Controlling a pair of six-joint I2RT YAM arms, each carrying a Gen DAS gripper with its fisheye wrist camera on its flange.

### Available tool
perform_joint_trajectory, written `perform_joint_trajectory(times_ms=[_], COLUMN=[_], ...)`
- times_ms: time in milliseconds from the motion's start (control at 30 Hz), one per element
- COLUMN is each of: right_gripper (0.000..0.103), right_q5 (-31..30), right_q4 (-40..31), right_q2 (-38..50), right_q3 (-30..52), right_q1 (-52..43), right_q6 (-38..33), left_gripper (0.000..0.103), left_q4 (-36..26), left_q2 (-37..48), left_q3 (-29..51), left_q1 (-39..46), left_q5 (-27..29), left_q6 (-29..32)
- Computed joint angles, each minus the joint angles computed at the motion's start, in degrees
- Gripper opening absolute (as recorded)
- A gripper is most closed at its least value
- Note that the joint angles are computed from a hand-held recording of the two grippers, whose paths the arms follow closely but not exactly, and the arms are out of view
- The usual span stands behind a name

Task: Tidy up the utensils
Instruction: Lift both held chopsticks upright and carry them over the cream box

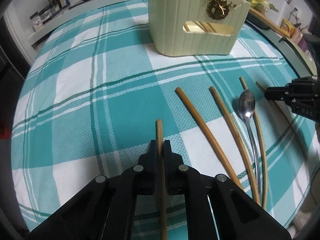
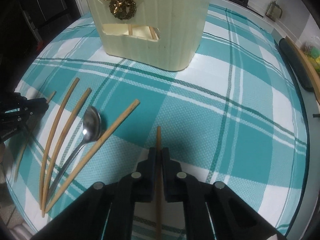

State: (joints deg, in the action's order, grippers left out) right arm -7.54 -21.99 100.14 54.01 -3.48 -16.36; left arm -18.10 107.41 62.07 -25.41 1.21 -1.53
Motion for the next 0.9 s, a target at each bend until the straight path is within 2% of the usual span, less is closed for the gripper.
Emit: perform_joint_trajectory(times_ms=[100, 233, 467, 633, 767, 900], right_gripper=[0.006, 0.005, 0.006, 0.006, 0.006, 0.006], right_q5=[-4.3, -9.5, -17.4, -18.2, -17.5, -16.0], right_q4=[0.8, 0.5, -7.1, -9.3, -6.9, -3.7], right_q2=[-3.0, -14.4, -35.4, -45.7, -51.2, -53.0], right_q3=[-1.2, -5.1, -5.5, -5.5, -6.6, -6.8], right_q1=[-1.9, -4.5, -8.4, -8.7, -8.2, -7.2], right_q6=[1.6, 2.9, 4.7, 4.8, 6.4, 8.9], left_gripper=[0.004, 0.004, 0.005, 0.004, 0.004, 0.004], left_q4=[3.0, 3.7, 1.4, 1.1, 0.9, -0.1], left_q2=[-6.0, -16.9, -34.0, -40.5, -42.0, -43.0], left_q3=[-3.7, -7.6, -9.9, -10.4, -9.4, -7.6], left_q1=[1.2, 2.6, 4.7, 4.3, 3.3, 3.4], left_q5=[2.0, 3.3, 6.1, 6.6, 6.7, 7.6], left_q6=[-2.6, -4.1, -5.0, -6.2, -6.8, -7.2])
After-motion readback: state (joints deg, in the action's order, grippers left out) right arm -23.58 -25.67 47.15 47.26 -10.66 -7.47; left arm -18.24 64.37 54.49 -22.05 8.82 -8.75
